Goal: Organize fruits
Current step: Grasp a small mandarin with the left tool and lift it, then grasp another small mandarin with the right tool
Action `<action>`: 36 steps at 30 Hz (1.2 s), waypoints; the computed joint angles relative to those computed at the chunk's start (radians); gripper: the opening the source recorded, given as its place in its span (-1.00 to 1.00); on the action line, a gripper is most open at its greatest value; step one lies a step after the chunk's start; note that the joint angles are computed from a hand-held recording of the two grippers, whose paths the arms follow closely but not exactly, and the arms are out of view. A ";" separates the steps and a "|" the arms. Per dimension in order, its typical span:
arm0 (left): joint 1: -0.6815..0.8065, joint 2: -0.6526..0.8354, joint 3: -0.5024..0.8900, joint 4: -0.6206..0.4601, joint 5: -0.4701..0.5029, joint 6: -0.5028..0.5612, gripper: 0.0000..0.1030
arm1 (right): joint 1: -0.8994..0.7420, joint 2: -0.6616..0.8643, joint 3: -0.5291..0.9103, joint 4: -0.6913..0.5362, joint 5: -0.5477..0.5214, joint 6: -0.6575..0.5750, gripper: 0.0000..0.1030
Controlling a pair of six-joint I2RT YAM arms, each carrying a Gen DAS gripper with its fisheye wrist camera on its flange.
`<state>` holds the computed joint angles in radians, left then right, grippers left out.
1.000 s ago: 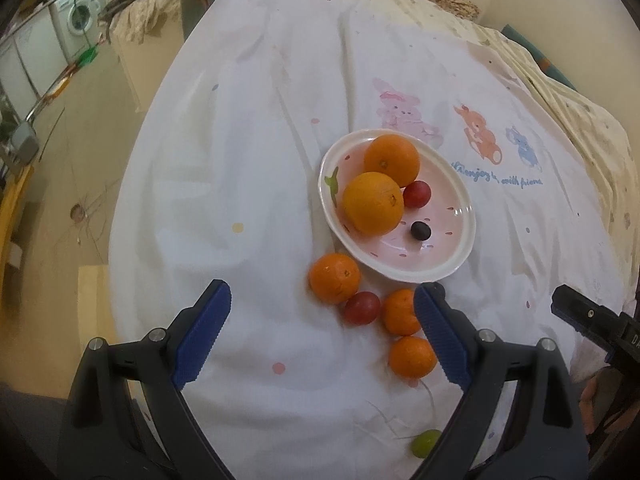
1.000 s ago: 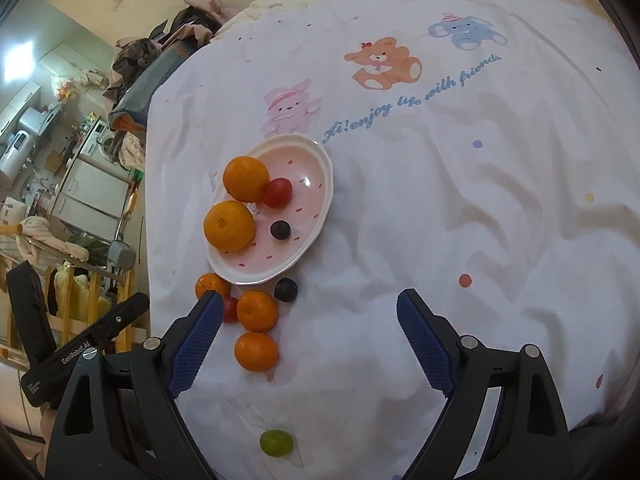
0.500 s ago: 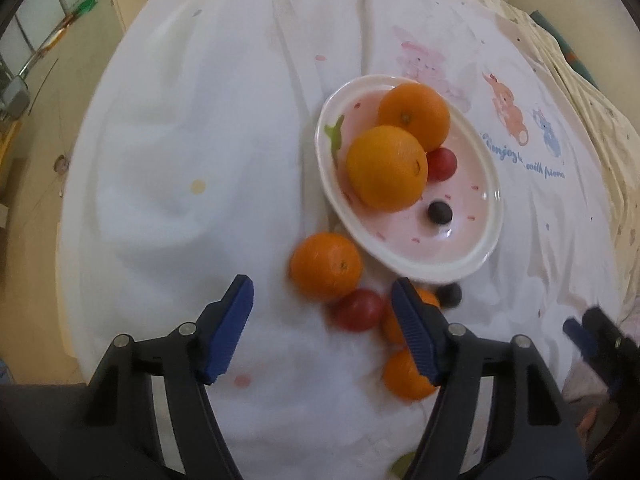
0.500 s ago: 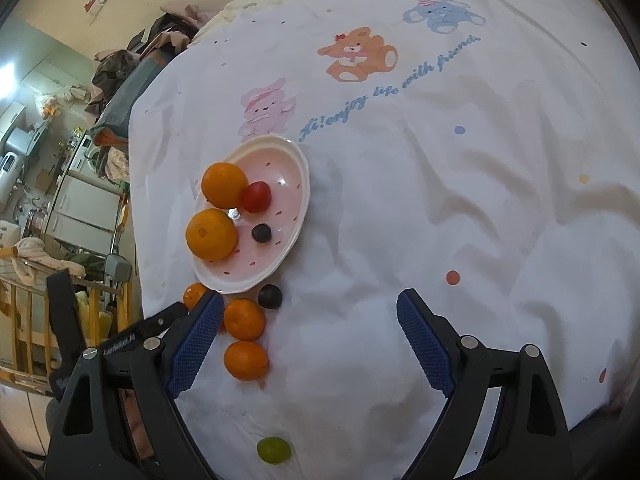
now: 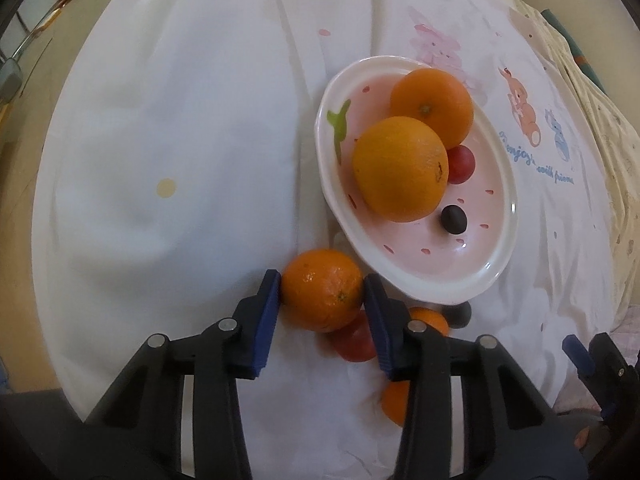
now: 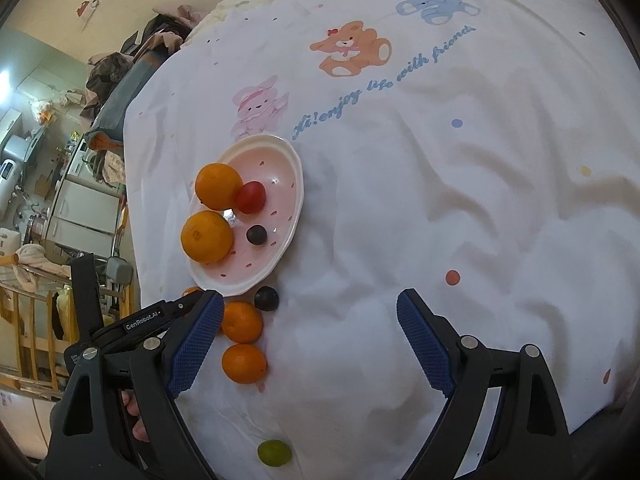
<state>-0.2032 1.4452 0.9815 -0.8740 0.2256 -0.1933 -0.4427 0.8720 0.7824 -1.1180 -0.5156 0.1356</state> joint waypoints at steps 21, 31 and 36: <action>0.101 -0.305 0.102 -0.224 -0.070 0.212 -0.29 | 0.605 0.162 -0.063 0.191 0.150 0.224 0.76; 0.114 -0.315 0.076 -0.200 -0.078 0.213 -0.29 | 0.713 0.244 -0.051 0.245 0.235 0.243 0.53; 0.136 -0.299 0.074 -0.198 -0.060 0.208 -0.29 | 0.719 0.239 -0.052 0.264 0.185 0.223 0.08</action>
